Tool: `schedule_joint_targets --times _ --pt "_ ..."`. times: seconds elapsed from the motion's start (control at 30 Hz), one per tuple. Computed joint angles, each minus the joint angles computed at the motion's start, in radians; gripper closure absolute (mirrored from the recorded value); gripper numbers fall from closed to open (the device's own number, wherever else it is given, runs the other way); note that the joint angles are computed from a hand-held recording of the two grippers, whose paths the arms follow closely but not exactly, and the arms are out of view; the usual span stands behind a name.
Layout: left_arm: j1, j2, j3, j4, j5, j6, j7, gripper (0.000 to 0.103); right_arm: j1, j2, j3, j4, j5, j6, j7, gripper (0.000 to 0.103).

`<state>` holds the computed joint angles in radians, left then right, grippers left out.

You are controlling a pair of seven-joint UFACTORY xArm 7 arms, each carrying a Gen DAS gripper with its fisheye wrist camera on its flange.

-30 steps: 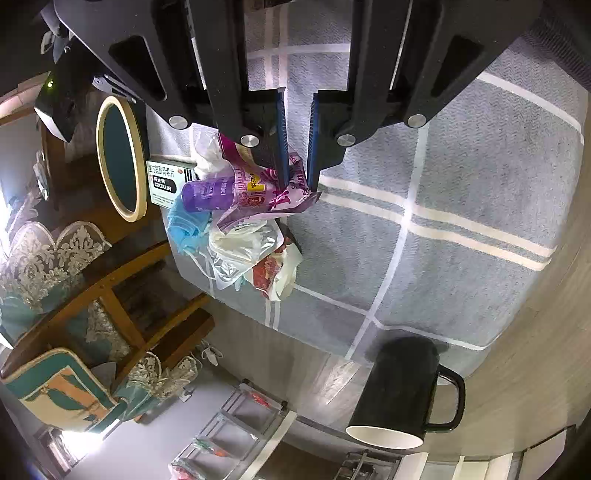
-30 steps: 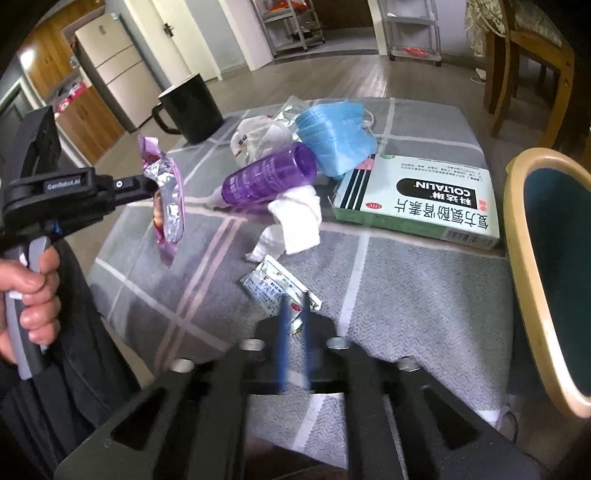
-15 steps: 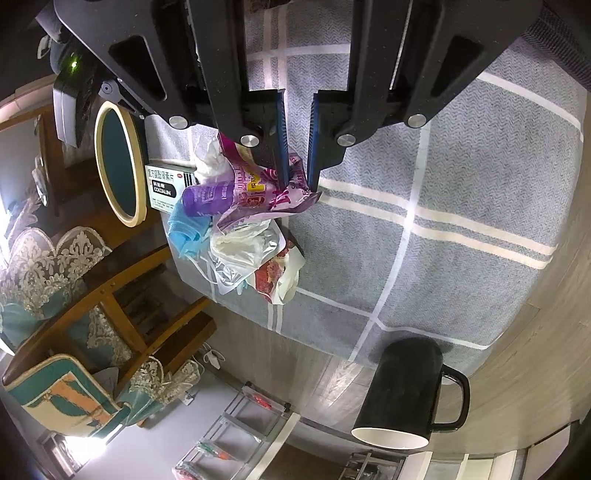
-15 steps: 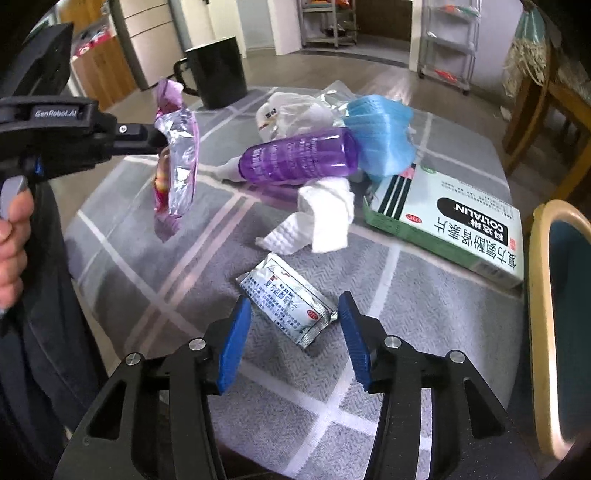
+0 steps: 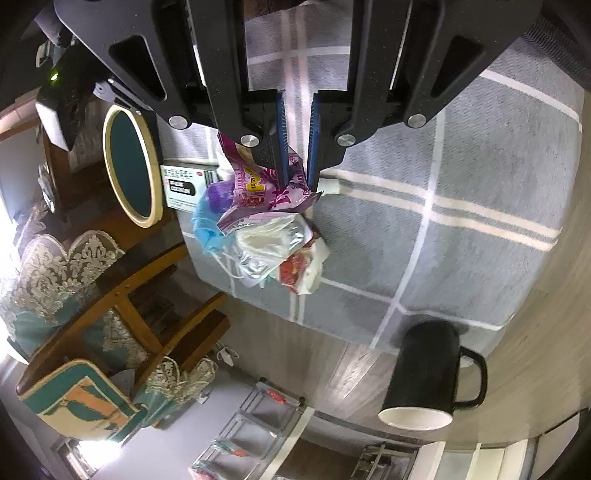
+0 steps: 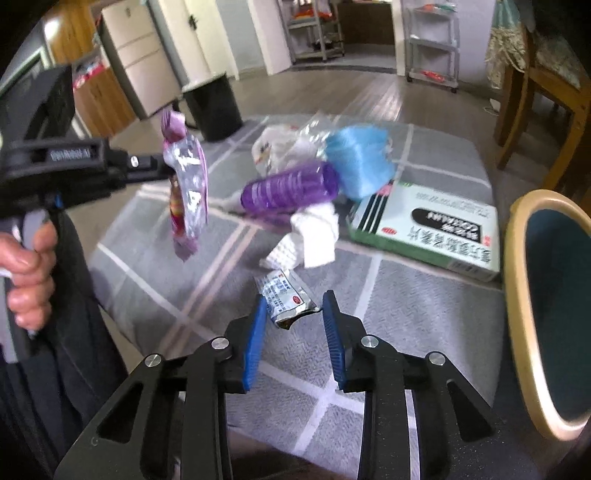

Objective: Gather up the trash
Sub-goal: 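Grasp the pink Swiss roll wrapper with the left gripper while the right approaches the blister pack, then carry the pink wrapper and blister pack over the teal bin and open both grippers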

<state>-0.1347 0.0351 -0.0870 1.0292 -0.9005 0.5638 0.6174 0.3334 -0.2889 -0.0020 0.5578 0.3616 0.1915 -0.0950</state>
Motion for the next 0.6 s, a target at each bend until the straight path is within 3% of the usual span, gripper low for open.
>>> schedule_joint_targets --times 0.27,0.6 --pt "-0.024 -0.012 -0.013 0.010 0.008 0.010 0.010 0.094 0.008 -0.137 -0.053 -0.066 0.048 -0.054 0.055 0.071" --pt "-0.087 0.013 -0.054 0.055 0.009 0.020 0.024 0.094 -0.181 -0.292 -0.003 -0.154 -0.087 -0.083 0.288 0.070"
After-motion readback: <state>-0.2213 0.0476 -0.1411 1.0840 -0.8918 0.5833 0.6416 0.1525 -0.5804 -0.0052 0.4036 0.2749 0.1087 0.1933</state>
